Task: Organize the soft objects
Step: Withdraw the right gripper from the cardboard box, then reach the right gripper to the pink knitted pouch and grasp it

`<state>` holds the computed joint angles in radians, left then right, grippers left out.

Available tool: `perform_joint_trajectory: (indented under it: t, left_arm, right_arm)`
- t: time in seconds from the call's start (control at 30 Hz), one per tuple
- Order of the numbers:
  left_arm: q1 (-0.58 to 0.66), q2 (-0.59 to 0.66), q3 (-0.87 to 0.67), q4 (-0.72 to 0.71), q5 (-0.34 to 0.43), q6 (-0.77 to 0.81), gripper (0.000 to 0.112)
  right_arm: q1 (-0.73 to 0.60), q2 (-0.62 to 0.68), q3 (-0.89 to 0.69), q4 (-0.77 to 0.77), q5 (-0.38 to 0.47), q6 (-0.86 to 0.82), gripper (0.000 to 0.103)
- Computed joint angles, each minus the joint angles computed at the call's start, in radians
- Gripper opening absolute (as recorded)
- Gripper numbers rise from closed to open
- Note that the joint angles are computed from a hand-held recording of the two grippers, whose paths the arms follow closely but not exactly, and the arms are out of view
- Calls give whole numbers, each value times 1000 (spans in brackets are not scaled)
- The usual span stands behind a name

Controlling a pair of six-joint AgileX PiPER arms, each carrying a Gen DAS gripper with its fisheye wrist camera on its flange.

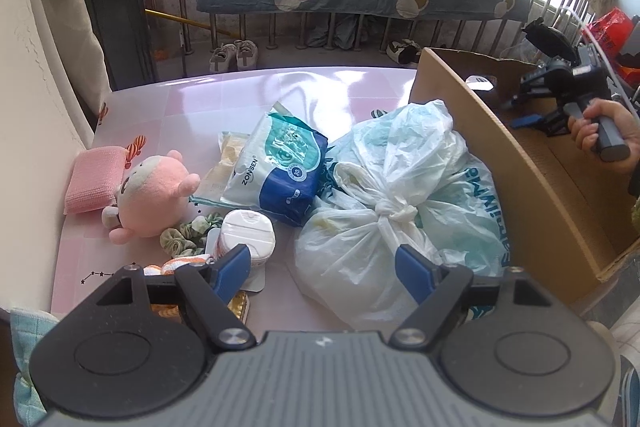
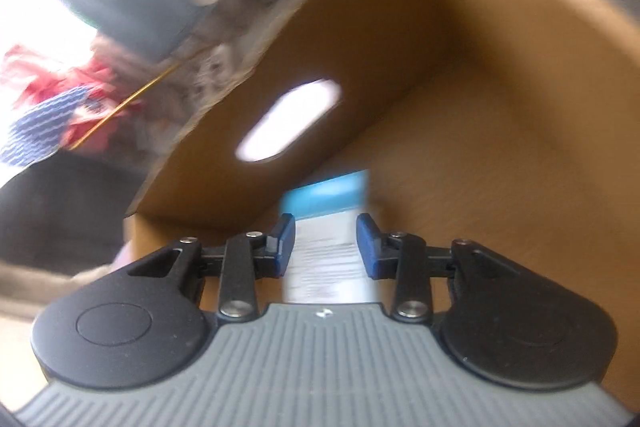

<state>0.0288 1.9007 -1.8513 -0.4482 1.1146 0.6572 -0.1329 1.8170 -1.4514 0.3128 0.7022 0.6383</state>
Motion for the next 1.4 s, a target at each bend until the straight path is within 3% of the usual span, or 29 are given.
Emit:
perform_joint_trajectory:
  t: [0.2, 0.37, 0.47, 0.77, 0.87, 1.03, 1.23, 1.4]
  left_arm:
    - [-15, -4, 10, 9, 0, -1, 81]
    - [-16, -9, 17, 6, -5, 6, 81]
    - [-17, -8, 17, 7, -5, 6, 81]
    - [6, -35, 52, -4, -16, 9, 81]
    - [24, -61, 83, -9, -32, 16, 82]
    - [81, -125, 171, -53, -87, 62, 84]
    - [180, -203, 284, -115, -169, 110, 84]
    - [272, -244, 347, -168, -211, 155, 84]
  right_arm:
    - [-11, 54, 13, 107, -2, -115, 35]
    - [38, 130, -105, 86, 33, -164, 34]
    - [66, 165, -174, 45, 61, -129, 34]
    - [131, 151, -149, -29, 9, -37, 35]
    - [137, 132, -127, -54, -21, 39, 36]
    - [101, -23, 10, -41, -78, 53, 42]
    - [102, -195, 39, -39, -47, 10, 47]
    - [174, -246, -41, -17, 16, -28, 51]
